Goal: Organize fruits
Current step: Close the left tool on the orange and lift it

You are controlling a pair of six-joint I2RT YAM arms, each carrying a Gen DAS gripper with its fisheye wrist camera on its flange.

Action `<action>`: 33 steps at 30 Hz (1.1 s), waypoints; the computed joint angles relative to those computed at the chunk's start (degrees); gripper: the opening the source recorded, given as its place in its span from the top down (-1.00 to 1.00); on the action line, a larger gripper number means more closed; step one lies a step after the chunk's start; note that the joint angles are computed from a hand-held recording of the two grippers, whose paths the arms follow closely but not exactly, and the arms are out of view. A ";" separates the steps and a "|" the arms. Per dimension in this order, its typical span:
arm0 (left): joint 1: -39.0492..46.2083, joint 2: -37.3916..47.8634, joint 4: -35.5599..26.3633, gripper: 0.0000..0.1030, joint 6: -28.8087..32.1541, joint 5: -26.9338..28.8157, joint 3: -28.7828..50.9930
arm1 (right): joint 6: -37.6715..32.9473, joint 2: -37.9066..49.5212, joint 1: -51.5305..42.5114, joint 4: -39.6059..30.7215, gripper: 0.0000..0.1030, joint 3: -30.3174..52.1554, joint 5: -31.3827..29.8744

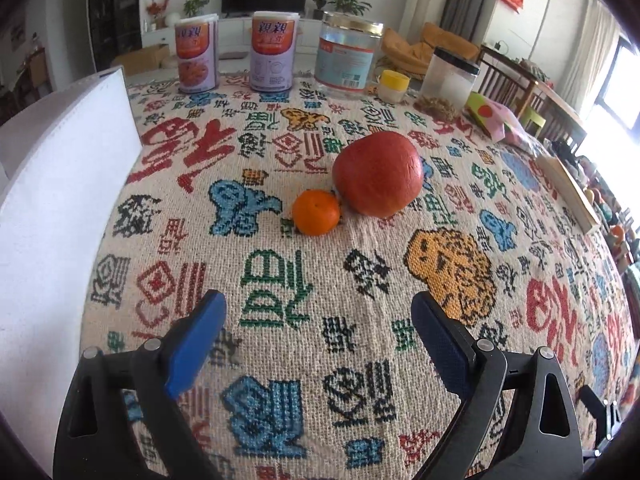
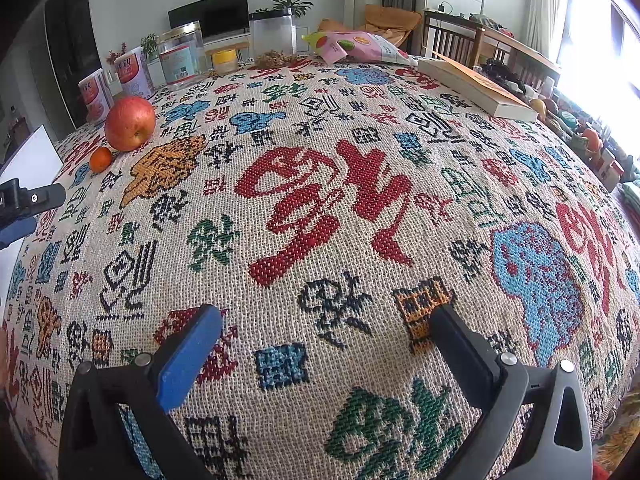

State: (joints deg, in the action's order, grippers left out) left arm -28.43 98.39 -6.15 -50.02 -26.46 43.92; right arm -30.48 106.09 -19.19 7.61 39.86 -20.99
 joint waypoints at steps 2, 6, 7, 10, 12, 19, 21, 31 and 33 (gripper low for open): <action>2.31 3.62 1.65 -0.80 5.63 -0.59 2.60 | 0.00 -0.03 0.01 -0.02 -1.00 -0.01 -0.01; 5.78 7.82 6.60 -0.80 14.58 -0.24 4.75 | 0.03 0.06 0.00 0.05 -1.00 0.04 0.03; 6.56 8.32 8.12 -0.80 15.66 0.48 4.55 | 0.08 -0.01 0.04 0.06 -1.00 -0.01 0.07; 9.11 9.97 10.25 -0.42 17.07 4.08 4.69 | 0.03 0.13 -0.01 0.06 -1.00 0.10 0.01; 9.48 10.15 10.37 -0.23 16.95 4.87 4.78 | 0.05 0.15 0.01 0.06 -1.00 0.13 0.02; 5.99 7.08 8.60 0.38 15.38 1.46 3.03 | 0.23 0.04 0.19 0.11 -1.00 0.03 0.11; 3.65 3.55 5.97 0.38 11.65 0.25 1.45 | 0.17 0.12 0.14 0.08 -1.00 0.12 0.08; -14.14 -7.38 -6.71 0.37 -7.48 -3.50 -5.84 | 0.22 -0.04 0.17 0.05 -1.00 0.01 0.06; -16.56 -5.90 -7.26 0.37 -9.26 -4.63 -5.82 | 0.21 0.00 0.13 0.08 -1.00 0.03 0.07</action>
